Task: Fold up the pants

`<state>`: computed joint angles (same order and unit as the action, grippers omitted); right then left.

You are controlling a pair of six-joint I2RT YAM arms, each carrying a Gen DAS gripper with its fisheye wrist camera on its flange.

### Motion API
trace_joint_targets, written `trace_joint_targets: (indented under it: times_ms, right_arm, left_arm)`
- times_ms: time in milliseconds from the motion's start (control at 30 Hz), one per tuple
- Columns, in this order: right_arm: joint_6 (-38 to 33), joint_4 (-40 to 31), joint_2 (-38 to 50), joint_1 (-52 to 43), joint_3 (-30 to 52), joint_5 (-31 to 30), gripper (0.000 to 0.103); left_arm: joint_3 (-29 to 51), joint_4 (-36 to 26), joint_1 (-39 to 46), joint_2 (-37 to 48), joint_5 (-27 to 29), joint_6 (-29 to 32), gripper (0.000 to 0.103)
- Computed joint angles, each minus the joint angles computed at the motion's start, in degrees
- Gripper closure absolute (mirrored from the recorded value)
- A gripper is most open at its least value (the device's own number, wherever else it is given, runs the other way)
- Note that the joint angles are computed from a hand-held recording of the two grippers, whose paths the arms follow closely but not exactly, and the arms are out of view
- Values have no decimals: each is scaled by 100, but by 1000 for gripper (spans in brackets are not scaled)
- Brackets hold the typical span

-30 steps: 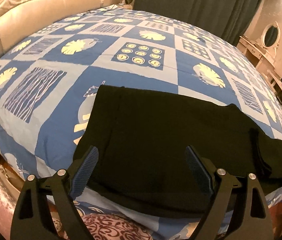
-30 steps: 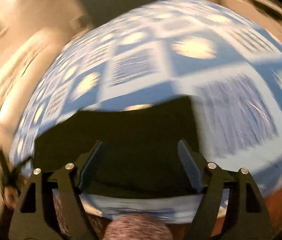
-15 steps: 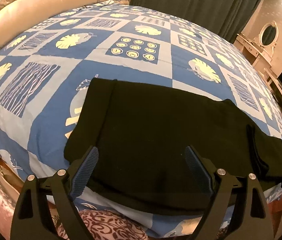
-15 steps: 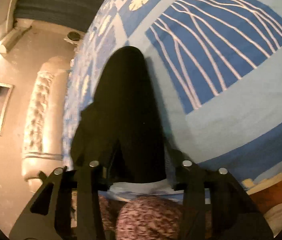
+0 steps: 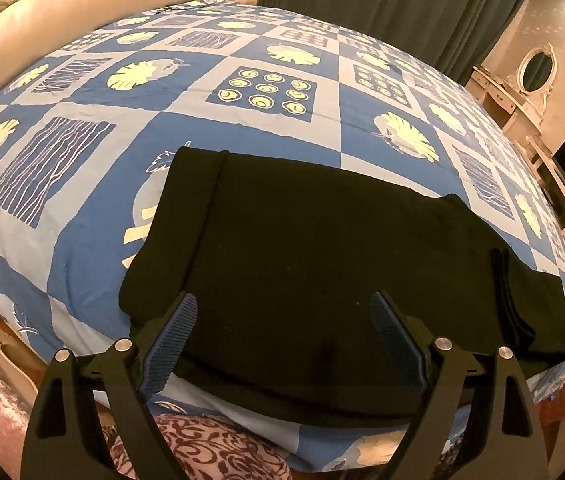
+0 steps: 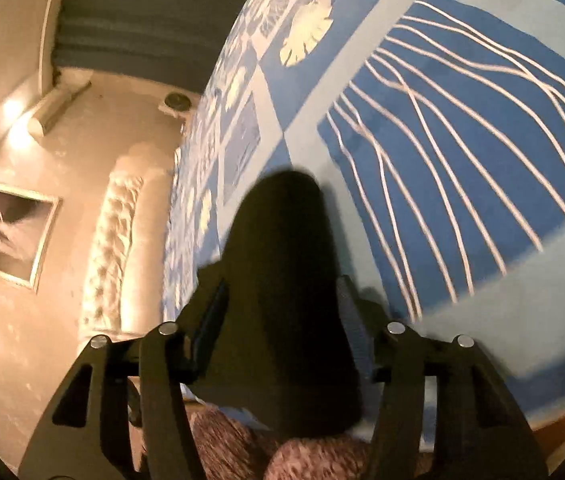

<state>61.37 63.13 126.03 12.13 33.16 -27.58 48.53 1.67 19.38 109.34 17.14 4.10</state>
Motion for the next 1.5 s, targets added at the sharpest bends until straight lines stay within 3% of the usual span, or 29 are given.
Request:
trace_joint_targets:
  times_ms: [133, 200, 233, 333, 433, 467, 500, 667, 833, 933, 1100, 1200, 1400, 1500]
  right_arm:
    - [319, 27, 428, -198, 639, -109, 49]
    - [106, -582, 390, -206, 938, -51, 75]
    - [-71, -1111, 342, -220, 1120, -2, 77]
    - [-46, -1092, 390, -281, 1098, 46, 77]
    - [-101, -1237, 17, -114, 845, 490, 67]
    - [-141, -1331, -220, 4, 714, 736, 56]
    - [-201, -1492, -587, 228, 546, 1183, 48]
    - [-499, -2798, -1928, 1303, 414, 2764, 31]
    - [-661, -3651, -2088, 2462, 988, 3870, 28]
    - [-777, -4127, -1701, 2802, 1621, 3995, 28]
    - [-754, -4404, -1270, 3080, 2058, 3850, 27]
    - [-654, -4478, -1118, 3201, 2190, 3824, 27]
    - [-650, -4586, -922, 3268, 2389, 3677, 27]
    - [-695, -4621, -889, 3279, 2446, 3628, 27]
  left_arm:
    - [7, 11, 16, 7, -28, 6, 16]
    - [19, -6, 25, 16, -36, -11, 16]
    - [34, -17, 34, 31, -38, -19, 16]
    - [89, -69, 77, 68, -25, -22, 16]
    - [128, -108, 141, 30, 17, -8, 16]
    - [138, -110, 172, 15, 45, -1, 16]
    - [159, -118, 223, -1, 87, 12, 16]
    - [706, -511, 732, 128, 513, 18, 16]
    - [1704, -1342, 1375, 788, 961, 104, 16]
    - [2170, -1737, 1640, 1201, 1207, 192, 16]
    - [3066, -2974, 1841, 2111, 1866, 882, 16]
    - [3087, -2972, 1863, 2222, 1911, 1039, 16]
    - [3304, -3279, 2091, 2444, 2566, 854, 16]
    - [3425, -3746, 2012, 2512, 2992, 1060, 16]
